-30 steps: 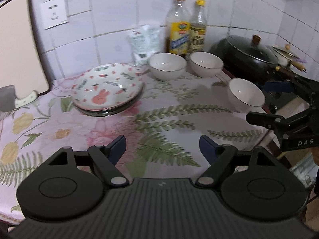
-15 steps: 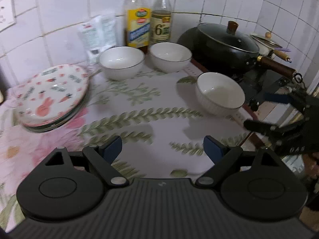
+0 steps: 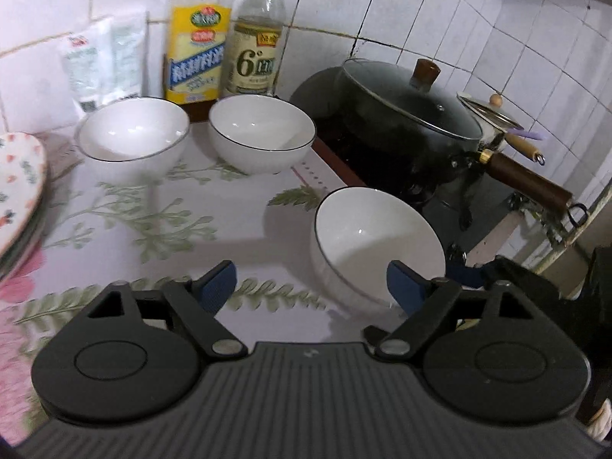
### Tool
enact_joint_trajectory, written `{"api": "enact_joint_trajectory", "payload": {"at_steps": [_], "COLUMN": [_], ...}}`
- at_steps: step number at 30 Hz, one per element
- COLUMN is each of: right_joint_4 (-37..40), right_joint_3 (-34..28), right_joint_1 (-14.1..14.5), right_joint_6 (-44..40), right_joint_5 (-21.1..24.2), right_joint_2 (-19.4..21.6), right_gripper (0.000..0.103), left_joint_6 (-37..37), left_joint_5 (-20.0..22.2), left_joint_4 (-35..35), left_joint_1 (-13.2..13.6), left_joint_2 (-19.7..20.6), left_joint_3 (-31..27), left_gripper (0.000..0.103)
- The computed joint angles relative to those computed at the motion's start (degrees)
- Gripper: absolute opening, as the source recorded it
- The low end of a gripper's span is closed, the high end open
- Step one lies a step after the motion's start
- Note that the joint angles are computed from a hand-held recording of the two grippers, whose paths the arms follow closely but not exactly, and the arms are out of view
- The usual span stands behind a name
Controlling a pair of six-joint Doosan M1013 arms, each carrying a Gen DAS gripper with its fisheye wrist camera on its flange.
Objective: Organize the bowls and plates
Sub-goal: 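Close both grippers on the white bowl rim and lift it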
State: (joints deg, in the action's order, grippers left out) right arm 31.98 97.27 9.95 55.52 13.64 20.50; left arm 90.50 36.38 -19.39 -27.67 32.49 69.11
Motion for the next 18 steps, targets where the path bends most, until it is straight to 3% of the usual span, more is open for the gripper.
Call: {"api": "enact_joint_trajectory", "payload": {"at_steps": [1,2,3,5,6,12,15,18], "right_joint_4": [3.5,6.4,10.6,18.5,21.1,33.8,35.7,32.9], "right_joint_3": [0.1,0.2,0.2,0.2,0.1,0.5,0.7,0.4], "right_joint_1": [-0.2,-0.2,-0.3,-0.5,-0.4,-0.5,-0.4,-0.4], "right_joint_6": [-3.3,-6.2,-10.6,-19.2,-22.2,-36.6,-38.4,-35.0], "right_joint_5": [-0.3,-0.7,-1.3,-1.6,-1.9,-3.2,-3.4,-2.7], "right_joint_2": [0.2,0.4,0.8,1.2,1.5,2.0,2.0,2.0], "right_gripper": [0.096,0.096,0.097,0.097,0.097,0.099,0.1,0.1], "left_joint_6": [-0.2,0.2,0.2,-0.6,-0.1,2.6,1.7,1.1], "left_joint_5": [0.1,0.2,0.8,0.9,1.0,1.6,1.5,1.5], "left_joint_4": [-0.4,-0.8,-0.5,0.1,-0.6,-4.8,-3.1,-1.5], "left_joint_1": [-0.1,-0.1,-0.2,-0.4,-0.4,-0.2,-0.5,-0.7], "left_joint_2": [0.6,1.1,1.6,2.1,2.3,3.3,3.3,2.9], "left_joint_3": [-0.6,-1.0,-1.5,-1.9,-1.9,-2.5,-2.6,-2.3], "left_gripper": [0.078,0.059,0.05,0.048,0.042,0.028,0.028,0.028]}}
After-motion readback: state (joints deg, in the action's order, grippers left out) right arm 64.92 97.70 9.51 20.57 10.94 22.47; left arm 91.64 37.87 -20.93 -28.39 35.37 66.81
